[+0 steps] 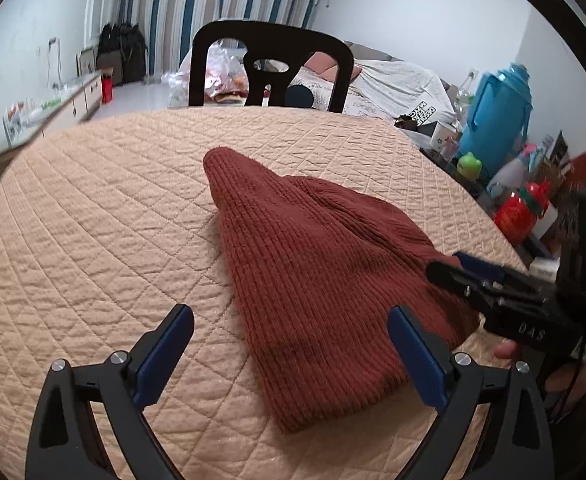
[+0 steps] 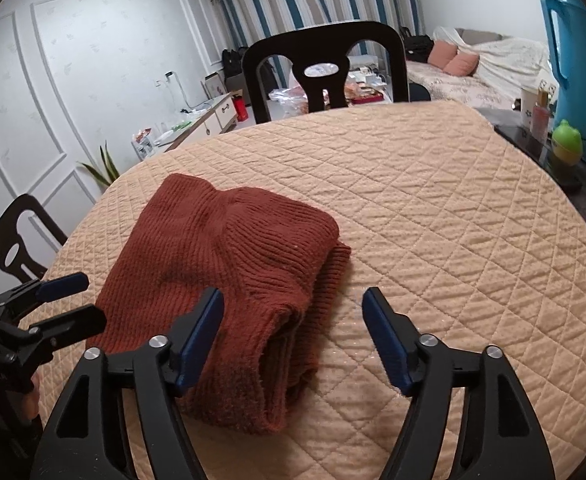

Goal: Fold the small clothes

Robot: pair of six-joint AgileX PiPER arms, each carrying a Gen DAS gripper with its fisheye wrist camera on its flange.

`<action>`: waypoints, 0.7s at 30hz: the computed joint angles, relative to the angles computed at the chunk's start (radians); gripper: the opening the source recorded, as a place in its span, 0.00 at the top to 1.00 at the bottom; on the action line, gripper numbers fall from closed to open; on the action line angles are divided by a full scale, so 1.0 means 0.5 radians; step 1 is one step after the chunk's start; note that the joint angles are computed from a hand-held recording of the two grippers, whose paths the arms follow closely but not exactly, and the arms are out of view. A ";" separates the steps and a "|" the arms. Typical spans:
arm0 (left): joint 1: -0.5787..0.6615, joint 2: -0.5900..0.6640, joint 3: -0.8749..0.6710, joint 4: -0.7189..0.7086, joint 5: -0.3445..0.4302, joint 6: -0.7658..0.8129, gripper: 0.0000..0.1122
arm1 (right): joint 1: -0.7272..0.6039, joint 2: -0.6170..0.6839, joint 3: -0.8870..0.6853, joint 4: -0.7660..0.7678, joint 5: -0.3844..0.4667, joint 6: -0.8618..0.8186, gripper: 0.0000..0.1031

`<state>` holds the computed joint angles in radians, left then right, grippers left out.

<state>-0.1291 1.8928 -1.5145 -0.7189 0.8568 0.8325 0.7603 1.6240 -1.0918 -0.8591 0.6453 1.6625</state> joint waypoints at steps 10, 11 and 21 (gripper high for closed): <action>-0.015 0.242 -0.349 0.041 0.180 -0.240 0.12 | -0.321 -0.018 0.120 0.611 -0.532 -0.434 0.27; -0.024 0.265 -0.383 0.051 0.192 -0.264 0.12 | -0.342 -0.005 0.113 0.701 -0.554 -0.523 0.27; -0.044 0.401 -0.528 0.114 0.265 -0.396 0.12 | -0.439 0.051 0.089 1.033 -0.733 -0.881 0.27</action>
